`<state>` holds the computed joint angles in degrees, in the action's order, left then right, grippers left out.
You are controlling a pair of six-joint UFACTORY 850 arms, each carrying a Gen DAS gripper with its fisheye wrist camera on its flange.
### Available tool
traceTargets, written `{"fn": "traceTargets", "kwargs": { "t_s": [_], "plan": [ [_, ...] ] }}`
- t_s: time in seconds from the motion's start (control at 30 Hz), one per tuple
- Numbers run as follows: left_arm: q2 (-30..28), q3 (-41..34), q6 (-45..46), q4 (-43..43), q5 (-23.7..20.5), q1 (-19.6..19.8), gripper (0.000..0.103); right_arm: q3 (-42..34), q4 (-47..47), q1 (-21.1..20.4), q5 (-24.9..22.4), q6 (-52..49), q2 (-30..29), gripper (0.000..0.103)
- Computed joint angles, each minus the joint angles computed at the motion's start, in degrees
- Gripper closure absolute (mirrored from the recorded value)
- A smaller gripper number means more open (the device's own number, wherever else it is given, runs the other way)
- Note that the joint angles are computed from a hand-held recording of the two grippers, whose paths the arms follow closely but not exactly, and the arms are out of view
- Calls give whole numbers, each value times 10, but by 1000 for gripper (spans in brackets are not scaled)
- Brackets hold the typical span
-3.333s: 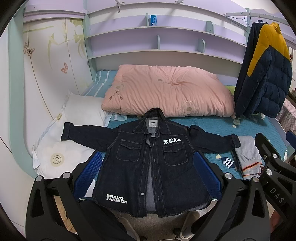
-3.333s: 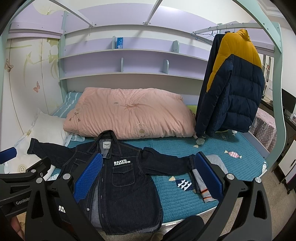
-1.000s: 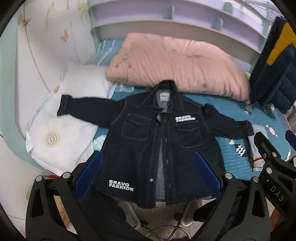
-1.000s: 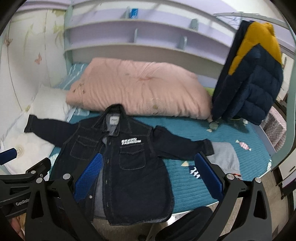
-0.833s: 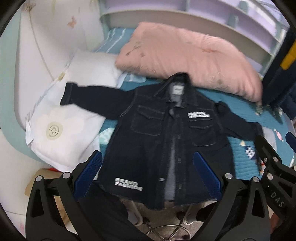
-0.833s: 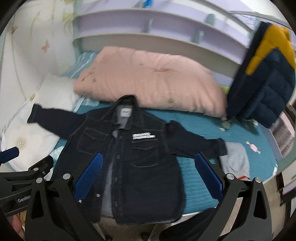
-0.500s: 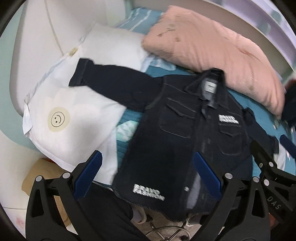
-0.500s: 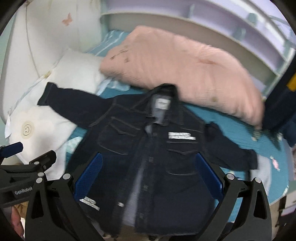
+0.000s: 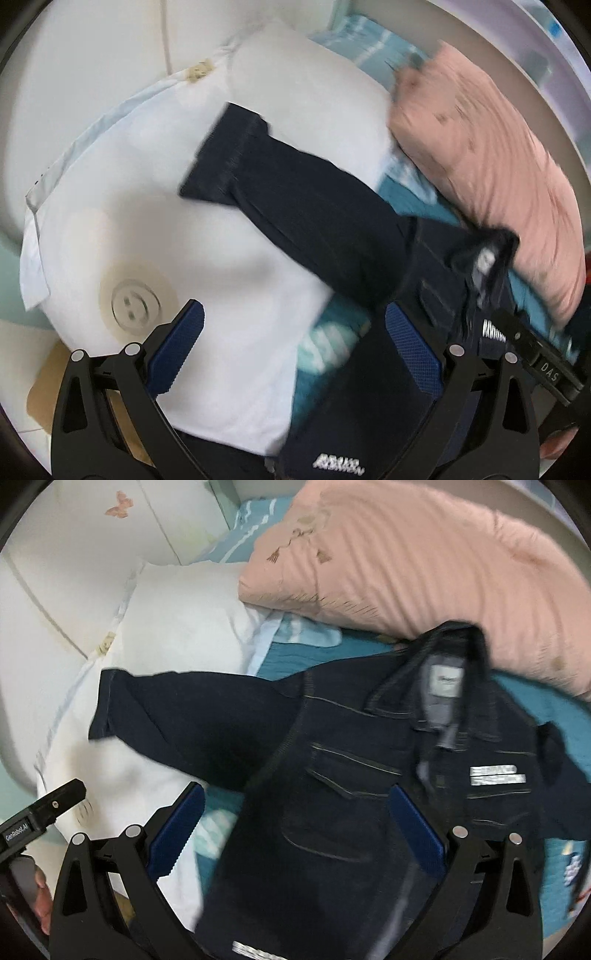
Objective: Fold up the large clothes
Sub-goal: 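Move the left gripper to the cuff of the sleeve nearest it, then grasp the sleeve cuff with the left gripper and fold it across the jacket front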
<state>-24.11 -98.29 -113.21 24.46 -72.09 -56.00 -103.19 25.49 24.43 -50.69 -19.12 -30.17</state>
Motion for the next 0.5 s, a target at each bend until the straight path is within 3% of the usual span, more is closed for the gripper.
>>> {"fn": "traceTargets", "kwargs": {
  "t_s": [0.07,0.17,0.23,0.3,0.43,0.5],
  "plan": [
    [32,46,-16,6,25,13,5,-34,28,2,-21,-3,-31,10],
    [62,92,-26,-1,48,31,5,-99,59,3,-75,11,-86,28],
    [82,123,-32,2,71,43,5,-135,71,4,-104,20,-117,54],
    [95,146,-34,2,79,55,5,-171,59,9,-128,38,-147,73],
    [111,184,-36,-12,103,77,5,-217,69,14,-160,35,-200,100],
    [125,211,-46,-17,132,86,5,-223,54,18,-158,41,-216,101]
  ]
}}
